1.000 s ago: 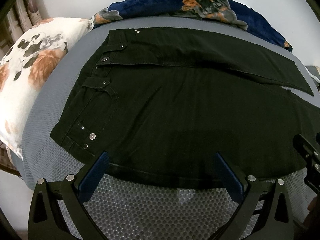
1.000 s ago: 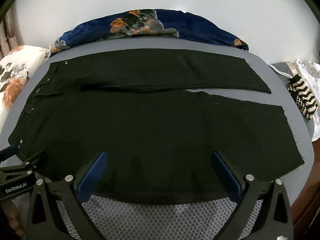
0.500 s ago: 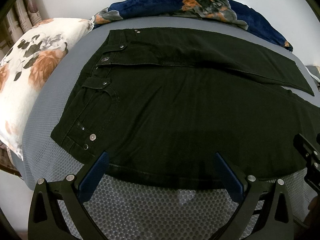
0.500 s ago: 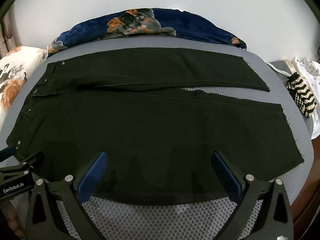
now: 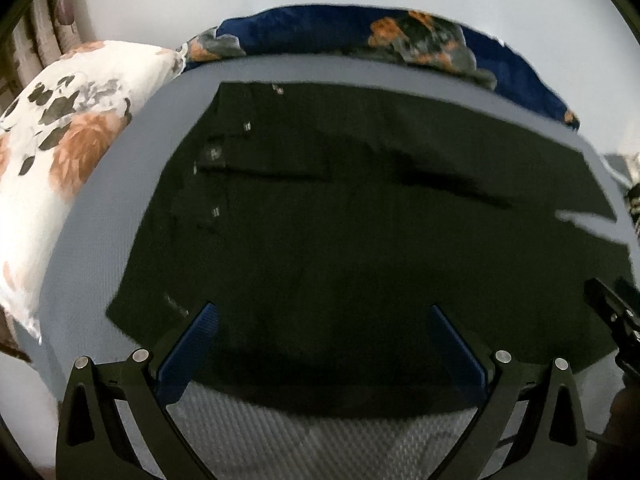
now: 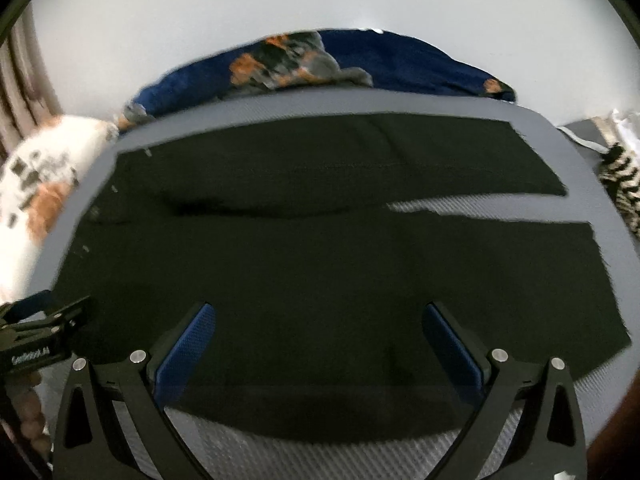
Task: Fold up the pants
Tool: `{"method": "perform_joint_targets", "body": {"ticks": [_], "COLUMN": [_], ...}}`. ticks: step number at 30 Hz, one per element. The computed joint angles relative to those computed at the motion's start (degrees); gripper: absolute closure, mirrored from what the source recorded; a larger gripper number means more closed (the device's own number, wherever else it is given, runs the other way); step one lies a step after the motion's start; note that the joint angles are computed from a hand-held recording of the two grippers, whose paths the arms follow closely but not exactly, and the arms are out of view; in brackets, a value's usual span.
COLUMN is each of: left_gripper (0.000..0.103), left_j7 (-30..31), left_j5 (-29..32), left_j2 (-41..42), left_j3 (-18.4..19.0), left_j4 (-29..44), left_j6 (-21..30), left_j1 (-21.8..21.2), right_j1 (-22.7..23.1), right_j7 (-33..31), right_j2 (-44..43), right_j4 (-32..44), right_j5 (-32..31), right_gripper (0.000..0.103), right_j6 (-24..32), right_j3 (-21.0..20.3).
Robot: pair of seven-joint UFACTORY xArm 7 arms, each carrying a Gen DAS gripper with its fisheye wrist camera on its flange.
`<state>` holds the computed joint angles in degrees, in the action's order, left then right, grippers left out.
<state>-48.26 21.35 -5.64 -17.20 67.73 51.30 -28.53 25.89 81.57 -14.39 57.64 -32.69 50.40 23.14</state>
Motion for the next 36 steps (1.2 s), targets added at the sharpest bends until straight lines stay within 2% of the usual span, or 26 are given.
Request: {"method": "perform_joint_targets", "body": {"ticks": [5, 9, 12, 14, 16, 17, 19, 23, 28, 32, 36], "left_gripper": [0.000, 0.001, 0.014, 0.035, 0.050, 0.053, 0.055, 0.055, 0.055, 0.055, 0.056], "left_j7": [5.76, 11.51, 16.76, 21.37, 27.28, 29.08, 33.87, 38.40, 38.65, 41.06, 41.22], "left_j5": [-2.21, -6.56, -12.08, -18.80, -27.49, -30.16, -36.78, -41.63, -44.59, -49.63, -49.54], "left_j2": [1.80, 5.07, 9.16, 13.72, 18.36, 20.29, 25.04, 32.09, 38.15, 42.09, 45.27], "left_j3": [3.52, 6.79, 8.74, 9.66, 9.27, 9.08, 7.92, 6.89, 6.83, 4.32, 4.63], "left_j4": [2.86, 6.15, 9.52, 13.93, 17.97, 20.06, 24.51, 32.77, 39.42, 43.52, 48.53], "left_j6": [-3.54, -7.21, -10.71, -11.36, -11.48, -10.85, -10.36, -7.21, -5.06, -3.23, -0.89], "left_j1": [3.24, 6.80, 9.48, 11.68, 14.21, 15.09, 17.45, 19.50, 20.82, 23.25, 22.81], "right_j1": [-2.13, -4.37, -6.08, -6.19, -5.60, -5.18, -4.20, -2.53, -0.16, 0.86, 1.44], "right_j7": [-1.12, -1.48, -0.11, -0.38, -1.89, -3.01, -6.54, -11.15, -15.61, -18.09, -21.90], "right_j2": [1.56, 3.49, 6.05, 8.58, 11.08, 12.35, 15.65, 19.88, 25.27, 27.87, 31.12], "right_j4": [1.10, 1.02, 2.57, 4.68, 6.50, 7.45, 10.15, 13.35, 19.09, 21.66, 25.30], "right_j5": [-1.83, -1.22, -2.82, -3.61, -3.40, -2.96, -0.87, 3.37, 4.78, 7.35, 10.22], "right_gripper": [0.000, 0.000, 0.000, 0.000, 0.000, 0.000, 0.000, 0.000, 0.000, 0.000, 0.000], "right_j6": [-5.79, -16.22, -19.94, -19.73, -19.81, -19.72, -19.31, -21.11, -20.66, -21.07, -20.40], "right_j3": [-2.32, -5.28, -5.69, -6.22, -7.26, -7.83, -9.08, -11.65, -14.33, -15.67, -16.54]}}
